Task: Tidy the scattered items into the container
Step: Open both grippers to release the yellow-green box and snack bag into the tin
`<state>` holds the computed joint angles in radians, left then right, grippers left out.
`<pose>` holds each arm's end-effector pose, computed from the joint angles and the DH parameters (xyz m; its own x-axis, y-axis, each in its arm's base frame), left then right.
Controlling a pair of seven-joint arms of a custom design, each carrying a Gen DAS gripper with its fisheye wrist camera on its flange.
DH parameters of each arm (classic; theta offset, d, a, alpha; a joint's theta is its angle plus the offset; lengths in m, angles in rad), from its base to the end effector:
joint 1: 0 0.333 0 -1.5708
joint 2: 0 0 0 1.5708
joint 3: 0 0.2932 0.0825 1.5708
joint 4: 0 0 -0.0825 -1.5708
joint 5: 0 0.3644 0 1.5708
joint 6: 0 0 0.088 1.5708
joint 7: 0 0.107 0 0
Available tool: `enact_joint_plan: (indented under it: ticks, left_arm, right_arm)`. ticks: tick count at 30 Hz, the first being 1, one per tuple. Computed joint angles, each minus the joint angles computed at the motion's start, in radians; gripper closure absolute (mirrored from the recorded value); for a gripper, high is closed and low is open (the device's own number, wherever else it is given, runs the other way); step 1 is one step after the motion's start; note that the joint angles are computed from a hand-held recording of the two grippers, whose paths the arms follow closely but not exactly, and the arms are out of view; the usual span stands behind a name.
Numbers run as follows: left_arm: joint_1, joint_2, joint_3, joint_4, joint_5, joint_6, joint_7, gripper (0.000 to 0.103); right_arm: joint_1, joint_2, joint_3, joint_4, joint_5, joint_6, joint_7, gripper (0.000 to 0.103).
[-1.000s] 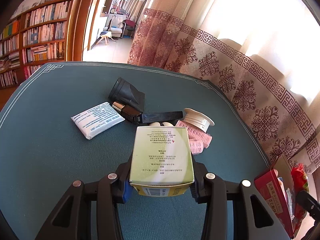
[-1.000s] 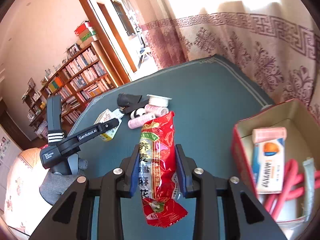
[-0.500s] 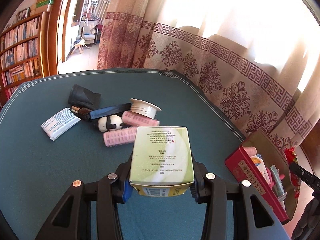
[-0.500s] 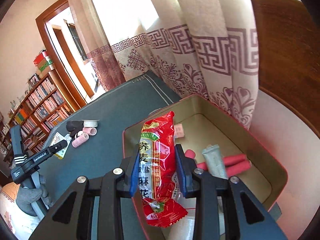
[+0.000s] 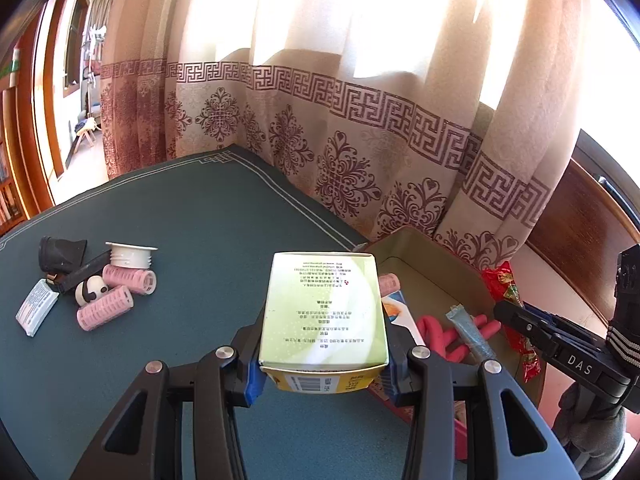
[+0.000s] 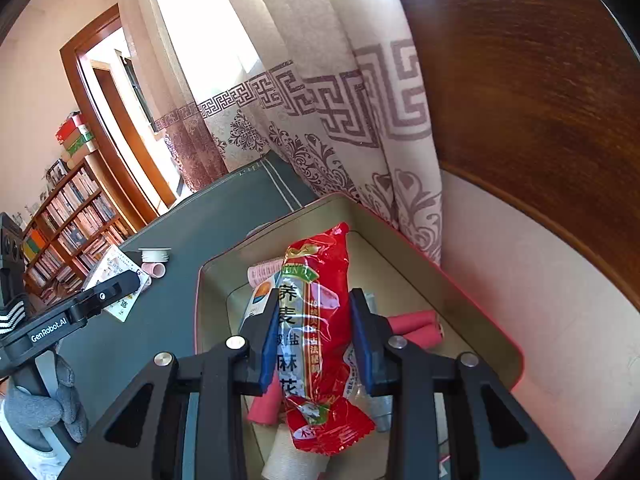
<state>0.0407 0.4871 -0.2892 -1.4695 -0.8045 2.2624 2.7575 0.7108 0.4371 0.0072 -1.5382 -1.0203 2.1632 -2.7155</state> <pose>0.6790 -0.1543 0.4384 -0.8422 -0.4935 0.2170 -0.4754 0.4901 -0.7306 0.5350 0.4215 0.4247 -0.5645 -0.7794 -0.2717 -0.4007 0.5465 -0.7353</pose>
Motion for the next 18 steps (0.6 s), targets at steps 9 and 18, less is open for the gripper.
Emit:
enact_joint_plan:
  ticks: [9, 18]
  left_arm:
    - [-0.070, -0.053, -0.013, -0.077, 0.026, 0.033, 0.023, 0.057]
    - [-0.122, -0.062, -0.014, -0.114, 0.075, 0.077, -0.001, 0.057]
  right_arm:
    - [-0.002, -0.063, 0.016, -0.087, -0.044, -0.048, 0.035, 0.068]
    - [-0.010, -0.065, 0.035, -0.091, -0.055, -0.102, -0.015, 0.068]
